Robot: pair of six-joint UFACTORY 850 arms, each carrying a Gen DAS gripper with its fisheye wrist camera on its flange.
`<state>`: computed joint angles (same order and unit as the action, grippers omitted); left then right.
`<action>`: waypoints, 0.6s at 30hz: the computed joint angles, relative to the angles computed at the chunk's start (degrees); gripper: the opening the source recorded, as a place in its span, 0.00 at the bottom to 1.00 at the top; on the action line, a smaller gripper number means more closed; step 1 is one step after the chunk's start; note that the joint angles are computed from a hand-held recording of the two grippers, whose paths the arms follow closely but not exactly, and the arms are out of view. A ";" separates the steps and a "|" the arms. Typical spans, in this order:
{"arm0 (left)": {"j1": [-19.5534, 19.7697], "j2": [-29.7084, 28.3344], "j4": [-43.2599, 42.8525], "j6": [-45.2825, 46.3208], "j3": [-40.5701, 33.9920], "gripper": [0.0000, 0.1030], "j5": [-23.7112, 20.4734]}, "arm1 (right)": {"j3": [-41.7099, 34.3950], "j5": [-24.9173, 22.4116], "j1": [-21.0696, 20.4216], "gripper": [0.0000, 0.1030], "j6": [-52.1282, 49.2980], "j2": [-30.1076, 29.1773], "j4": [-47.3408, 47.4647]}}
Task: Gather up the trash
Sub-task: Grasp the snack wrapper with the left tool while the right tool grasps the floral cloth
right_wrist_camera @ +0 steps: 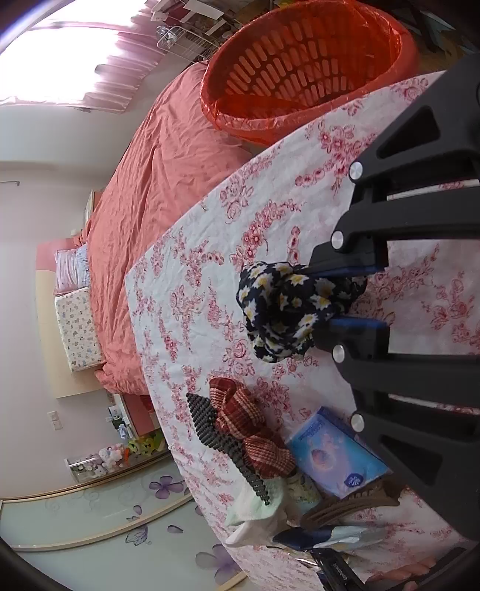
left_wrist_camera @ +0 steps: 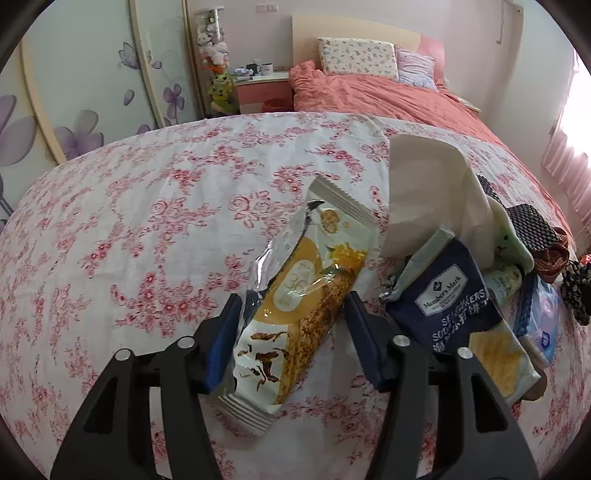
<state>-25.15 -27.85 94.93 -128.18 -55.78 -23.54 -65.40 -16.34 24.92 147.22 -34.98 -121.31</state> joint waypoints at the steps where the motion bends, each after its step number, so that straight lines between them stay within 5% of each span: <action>1: -0.02 0.18 -0.27 0.01 0.20 0.54 -0.24 | 0.21 -0.09 0.13 0.17 -0.06 0.31 0.16; 18: -0.89 6.07 -1.70 -0.42 3.71 0.49 -3.71 | 6.07 -2.26 0.45 0.17 7.84 7.23 -7.36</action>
<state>-26.04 -21.78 93.23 -128.60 -52.07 -27.25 -59.33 -18.60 25.36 155.07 -27.75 -128.66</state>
